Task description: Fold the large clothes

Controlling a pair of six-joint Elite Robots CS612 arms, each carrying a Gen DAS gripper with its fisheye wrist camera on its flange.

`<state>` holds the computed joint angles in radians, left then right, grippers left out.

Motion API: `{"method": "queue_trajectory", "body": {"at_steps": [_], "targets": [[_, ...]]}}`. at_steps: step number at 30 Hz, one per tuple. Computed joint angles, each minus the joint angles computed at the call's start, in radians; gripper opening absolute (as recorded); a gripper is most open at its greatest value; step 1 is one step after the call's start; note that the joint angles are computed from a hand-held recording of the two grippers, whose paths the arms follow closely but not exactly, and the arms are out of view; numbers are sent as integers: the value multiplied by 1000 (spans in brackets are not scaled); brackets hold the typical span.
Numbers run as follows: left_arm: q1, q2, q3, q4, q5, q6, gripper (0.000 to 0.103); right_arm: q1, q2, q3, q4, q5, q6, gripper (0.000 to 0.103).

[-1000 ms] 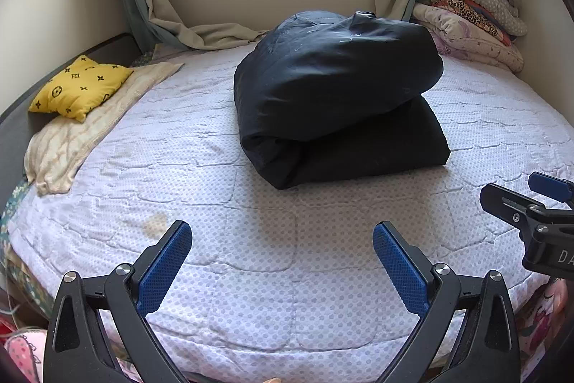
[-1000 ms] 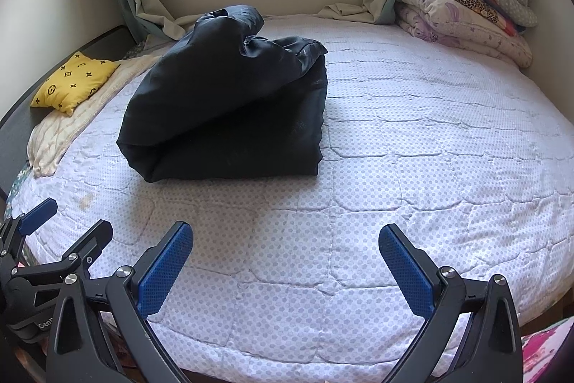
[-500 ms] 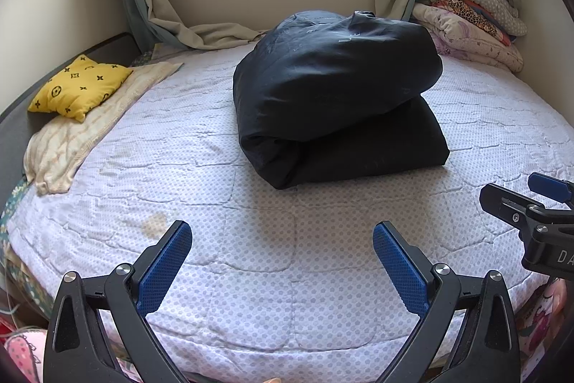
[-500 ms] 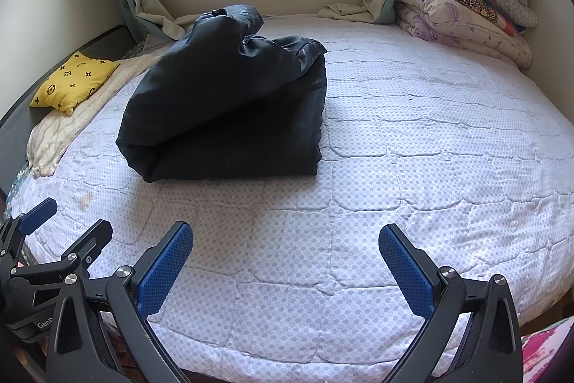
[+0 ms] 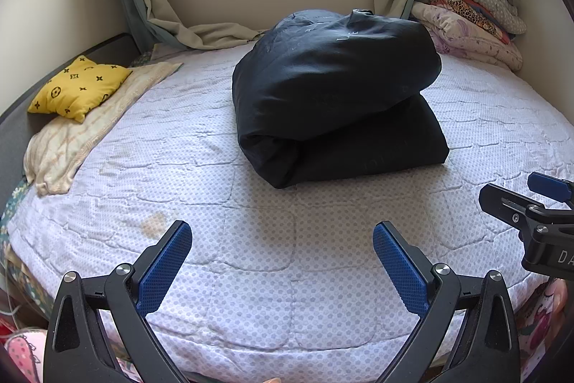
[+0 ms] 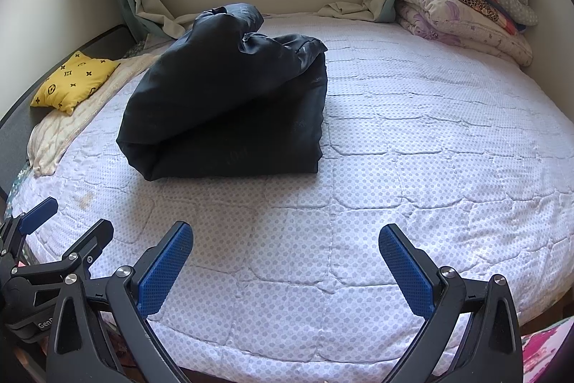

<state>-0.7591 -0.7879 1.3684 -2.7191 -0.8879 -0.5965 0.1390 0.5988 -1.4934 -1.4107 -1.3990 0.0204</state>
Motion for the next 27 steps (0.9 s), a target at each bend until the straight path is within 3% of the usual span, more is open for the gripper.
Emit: {"method": "queue_trajectory", "body": {"at_steps": [27], "targets": [[5, 0, 7, -16, -8, 20, 103, 1, 2, -3, 2, 0, 4, 103]]}}
